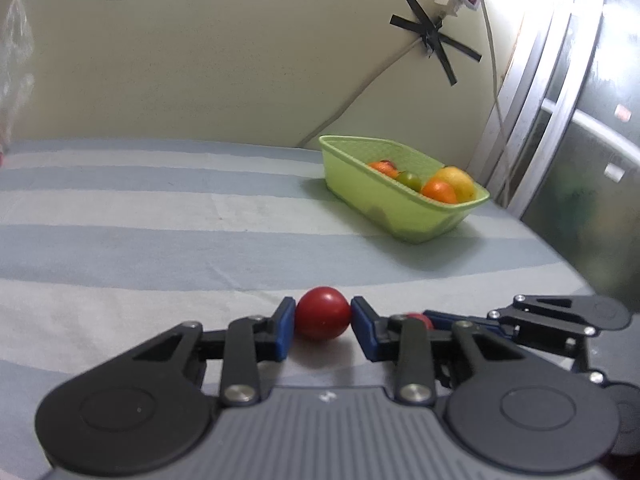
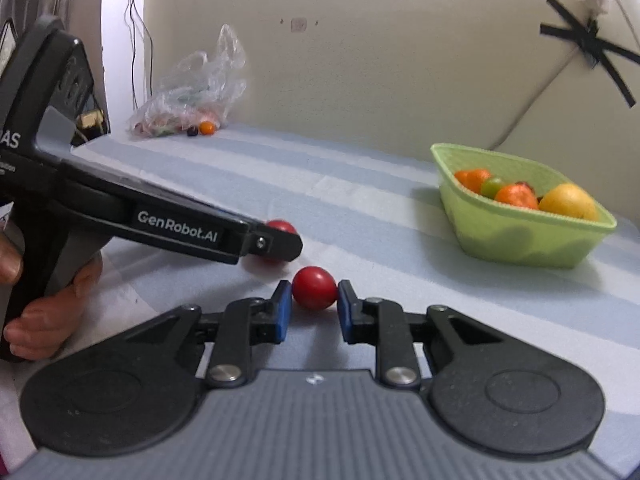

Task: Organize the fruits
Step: 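Carry both red tomatoes into the basin and open both grippers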

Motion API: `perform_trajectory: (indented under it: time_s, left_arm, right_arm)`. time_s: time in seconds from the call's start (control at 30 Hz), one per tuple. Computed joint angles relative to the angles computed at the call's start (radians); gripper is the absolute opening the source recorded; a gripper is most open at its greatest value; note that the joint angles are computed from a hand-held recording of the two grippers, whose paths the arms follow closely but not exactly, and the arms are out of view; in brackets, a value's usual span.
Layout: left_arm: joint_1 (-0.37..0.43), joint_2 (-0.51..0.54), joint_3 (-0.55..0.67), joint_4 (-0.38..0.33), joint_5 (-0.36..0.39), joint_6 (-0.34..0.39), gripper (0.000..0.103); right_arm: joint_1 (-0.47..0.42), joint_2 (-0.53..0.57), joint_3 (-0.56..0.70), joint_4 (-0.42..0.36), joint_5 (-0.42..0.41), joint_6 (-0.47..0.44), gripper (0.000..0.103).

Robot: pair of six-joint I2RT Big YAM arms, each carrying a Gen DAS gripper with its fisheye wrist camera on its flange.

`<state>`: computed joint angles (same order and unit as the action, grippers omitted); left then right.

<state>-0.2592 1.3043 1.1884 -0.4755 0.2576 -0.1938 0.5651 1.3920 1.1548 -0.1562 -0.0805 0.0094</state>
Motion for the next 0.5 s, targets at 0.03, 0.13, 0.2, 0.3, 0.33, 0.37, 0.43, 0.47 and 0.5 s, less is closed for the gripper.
perform_trajectory:
  time_s: [0.03,0.13,0.2,0.3,0.33,0.37,0.43,0.47,0.5]
  left_arm:
    - [0.0,0.006,0.013,-0.004,0.013,-0.007,0.031]
    - [-0.019,0.041,0.091,-0.006,0.01,0.007,0.031]
    - [-0.034,0.084,0.176,-0.014,0.011,0.015,0.031]
    - [-0.057,0.182,0.331,-0.047,0.018,0.028,0.031]
    - [-0.064,0.219,0.382,-0.064,0.016,0.029,0.031]
    - [-0.07,0.262,0.441,-0.09,0.016,0.024,0.031]
    - [-0.076,0.355,0.564,-0.16,0.029,0.003,0.031]
    - [-0.081,0.397,0.62,-0.193,0.026,-0.008,0.031]
    - [-0.085,0.436,0.669,-0.22,0.021,-0.02,0.031]
  right_arm:
    - [-0.004,-0.003,-0.006,0.02,0.013,0.004,0.027]
    - [-0.032,-0.001,0.001,0.059,0.061,0.029,0.027]
    - [-0.066,0.005,0.016,0.093,0.084,0.053,0.027]
    - [-0.114,0.028,0.049,0.151,0.127,0.089,0.027]
    - [-0.129,0.045,0.071,0.154,0.142,0.096,0.027]
    - [-0.143,0.066,0.097,0.148,0.153,0.1,0.027]
    - [-0.165,0.114,0.154,0.122,0.165,0.097,0.027]
    - [-0.172,0.135,0.177,0.11,0.17,0.094,0.028]
    - [-0.176,0.154,0.195,0.107,0.176,0.091,0.028]
